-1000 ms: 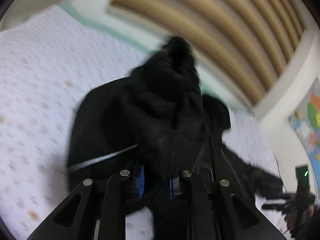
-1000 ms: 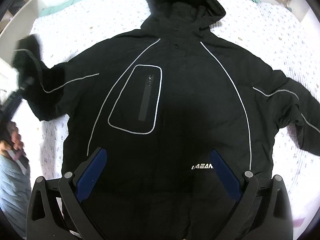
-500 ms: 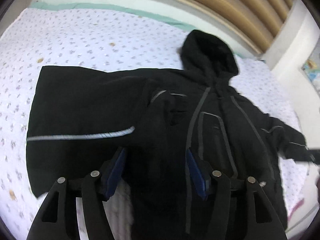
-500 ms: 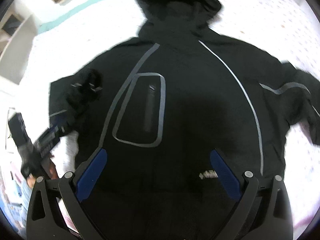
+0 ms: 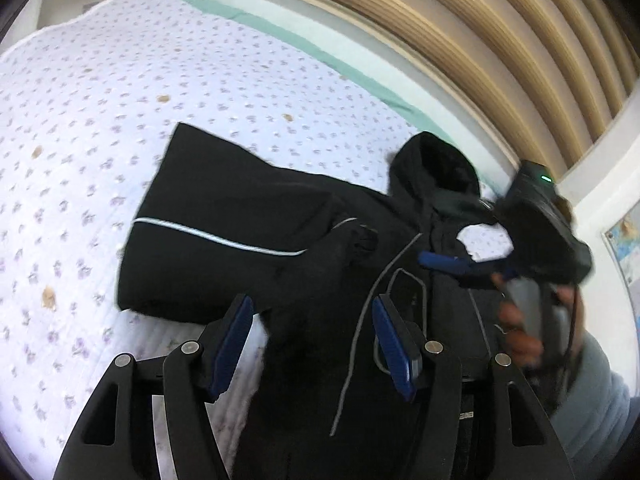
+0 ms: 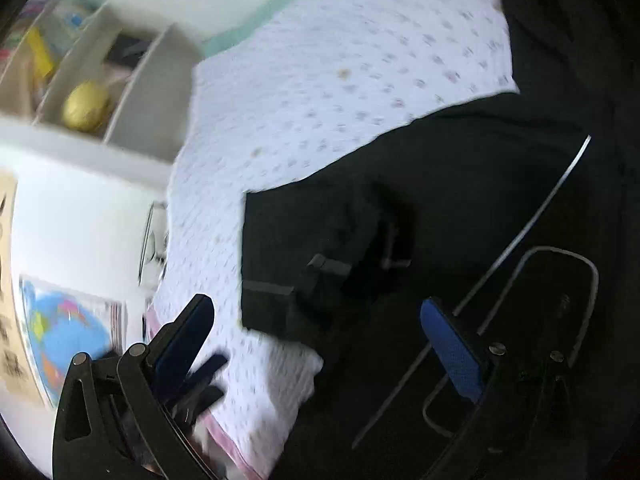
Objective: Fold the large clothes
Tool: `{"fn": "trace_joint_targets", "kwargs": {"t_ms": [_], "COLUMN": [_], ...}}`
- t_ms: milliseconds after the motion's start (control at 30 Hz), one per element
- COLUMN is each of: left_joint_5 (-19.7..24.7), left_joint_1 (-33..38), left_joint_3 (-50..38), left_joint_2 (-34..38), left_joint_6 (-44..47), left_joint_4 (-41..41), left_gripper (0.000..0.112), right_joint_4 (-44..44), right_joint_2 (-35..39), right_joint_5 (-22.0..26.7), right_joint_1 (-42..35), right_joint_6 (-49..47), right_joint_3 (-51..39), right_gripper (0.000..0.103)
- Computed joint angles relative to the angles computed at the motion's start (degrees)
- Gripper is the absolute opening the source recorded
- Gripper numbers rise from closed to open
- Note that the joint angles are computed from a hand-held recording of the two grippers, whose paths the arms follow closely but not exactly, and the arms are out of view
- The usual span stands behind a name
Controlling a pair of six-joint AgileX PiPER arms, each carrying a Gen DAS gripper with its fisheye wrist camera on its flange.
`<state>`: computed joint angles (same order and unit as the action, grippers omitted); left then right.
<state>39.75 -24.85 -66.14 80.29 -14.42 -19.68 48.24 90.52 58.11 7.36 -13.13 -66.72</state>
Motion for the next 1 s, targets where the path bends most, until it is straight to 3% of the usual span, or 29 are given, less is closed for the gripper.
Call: {"fn": "trace_joint_targets", "kwargs": {"t_ms": [67, 167, 267, 400, 500, 833, 1000], "left_joint_5": [0.46, 1.72, 2.81, 2.66, 3.46, 4.41, 4.76], "left_joint_1": [1.15, 4.13, 4.43, 4.4, 4.11, 3.98, 4.19], "left_joint_3": [1.2, 3.39, 3.19, 3.5, 2.86, 3.97, 4.08], "left_joint_2": [-0.87, -2.39, -1.5, -1.67, -1.42, -1.94, -2.36], "left_joint_6": [0.01, 1.47, -0.52, -0.98, -2.1, -4.68, -5.4], "left_joint_4": [-0.61, -2.6, -1.61, -1.65, -0.88, -0.13, -1.0], "left_gripper": [0.063, 0.063, 0.063, 0.063, 0.063, 0.063, 0.063], "right_joint_4": [-1.19, 2.58, 2.28, -3.5, -10.27, -27.99, -30.98], "right_joint_2": [3.42, 8.79, 11.89, 13.13, 11.8, -0.15, -8.21], "right_joint_5": [-2.72, -1.98, -4.21, -6.83, -8.46, -10.51, -8.81], "right_joint_1": [1.36, 1.49, 3.93, 8.66, 11.43, 16.15, 12.11], "right_joint_6": [1.89, -0.49, 1.09, 5.97, 10.47, 19.01, 19.3], "right_joint_3": [-0.53, -1.12, -1.57, -3.03, -4.22, -1.12, 1.76], "right_gripper": [0.103, 0.103, 0.1, 0.058, 0.045, 0.034, 0.034]}}
